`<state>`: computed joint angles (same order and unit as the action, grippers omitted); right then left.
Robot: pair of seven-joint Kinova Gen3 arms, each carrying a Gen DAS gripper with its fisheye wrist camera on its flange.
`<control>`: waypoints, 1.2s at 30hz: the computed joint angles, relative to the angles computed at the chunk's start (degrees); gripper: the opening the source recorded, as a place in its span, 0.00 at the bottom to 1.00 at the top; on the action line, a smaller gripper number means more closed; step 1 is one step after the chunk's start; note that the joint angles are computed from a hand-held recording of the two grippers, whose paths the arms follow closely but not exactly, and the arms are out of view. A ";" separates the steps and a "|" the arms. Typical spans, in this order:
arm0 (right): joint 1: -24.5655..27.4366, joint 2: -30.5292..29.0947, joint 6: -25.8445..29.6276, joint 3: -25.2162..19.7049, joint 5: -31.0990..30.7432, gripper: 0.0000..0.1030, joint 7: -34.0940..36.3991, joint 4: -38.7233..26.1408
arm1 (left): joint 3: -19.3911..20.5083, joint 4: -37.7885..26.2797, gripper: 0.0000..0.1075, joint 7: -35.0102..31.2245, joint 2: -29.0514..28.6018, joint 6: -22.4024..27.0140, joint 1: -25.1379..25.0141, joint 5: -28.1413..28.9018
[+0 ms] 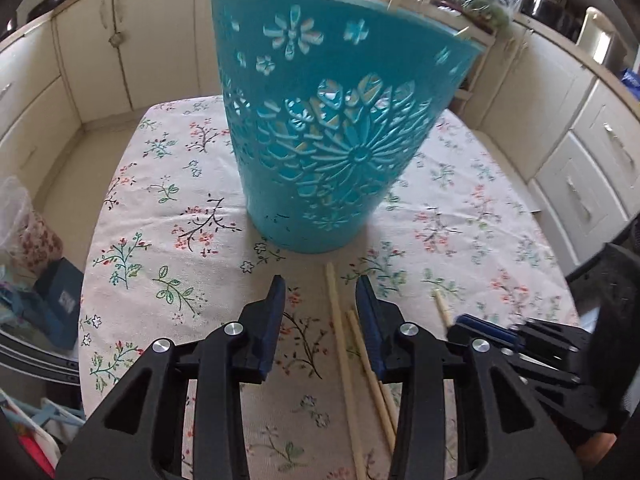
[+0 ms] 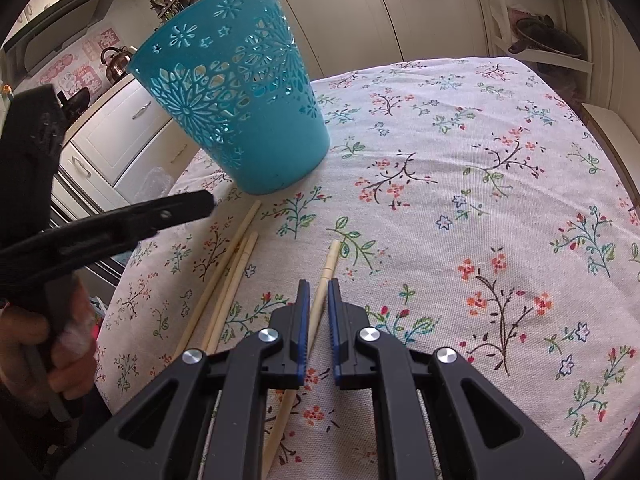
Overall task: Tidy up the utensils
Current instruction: 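Grasp another wooden stick with the left tool, then raise the stick in the left tool over the basket and open it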
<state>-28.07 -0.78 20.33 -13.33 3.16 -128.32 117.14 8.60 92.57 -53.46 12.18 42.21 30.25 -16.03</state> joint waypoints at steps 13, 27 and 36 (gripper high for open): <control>2.18 -0.30 -1.57 2.37 -14.67 0.09 16.47 1.52 | -2.67 -1.82 0.22 5.80 4.55 3.11 5.14 -8.66; 2.90 -0.46 -1.75 2.26 -17.02 0.09 19.01 1.85 | -8.81 9.33 0.04 -10.92 -9.22 -9.31 3.68 13.12; 2.80 -0.51 -1.85 2.13 -16.58 0.09 18.31 1.84 | 6.48 7.18 0.04 -15.79 -19.75 -24.96 -15.81 17.69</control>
<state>-25.27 -1.29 18.49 -11.21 -13.42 -110.01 118.98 15.07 99.74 -69.25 -7.57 17.25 14.44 1.66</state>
